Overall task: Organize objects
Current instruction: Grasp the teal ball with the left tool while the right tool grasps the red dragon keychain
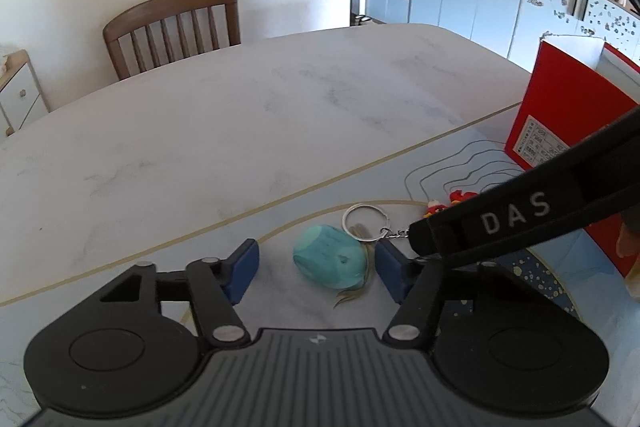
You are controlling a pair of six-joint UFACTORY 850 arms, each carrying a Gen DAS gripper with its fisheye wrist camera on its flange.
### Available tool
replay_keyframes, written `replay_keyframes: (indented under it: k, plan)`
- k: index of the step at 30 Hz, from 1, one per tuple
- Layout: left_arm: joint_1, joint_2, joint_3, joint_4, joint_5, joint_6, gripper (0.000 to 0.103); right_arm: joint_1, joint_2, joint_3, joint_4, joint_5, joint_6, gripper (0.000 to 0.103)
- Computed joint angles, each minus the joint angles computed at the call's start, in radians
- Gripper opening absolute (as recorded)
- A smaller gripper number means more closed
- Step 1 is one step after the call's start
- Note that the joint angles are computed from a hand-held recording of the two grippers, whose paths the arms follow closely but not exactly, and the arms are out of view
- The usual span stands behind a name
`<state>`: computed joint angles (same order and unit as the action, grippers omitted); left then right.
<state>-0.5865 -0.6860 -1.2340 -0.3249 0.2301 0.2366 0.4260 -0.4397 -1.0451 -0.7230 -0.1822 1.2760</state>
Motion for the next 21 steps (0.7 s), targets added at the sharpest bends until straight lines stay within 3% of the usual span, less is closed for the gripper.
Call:
replay_keyframes:
  k: [5,11,17,21]
  plan:
    - [0.008,0.010,0.016,0.118,0.007,-0.111,0.038,0.005,-0.006,-0.007,-0.034,-0.012,0.024,0.064]
    - [0.024,0.024,0.035,0.097,0.011,-0.109,0.037,0.012,-0.009,-0.009,-0.089,-0.028,0.059,0.061]
    - [0.026,0.033,0.041,0.026,-0.003,-0.058,0.037,0.049,-0.029,-0.025,-0.246,-0.106,0.176,0.058]
    - [0.021,0.032,0.035,-0.047,-0.009,0.005,0.037,0.069,-0.030,-0.019,-0.370,-0.127,0.313,0.048]
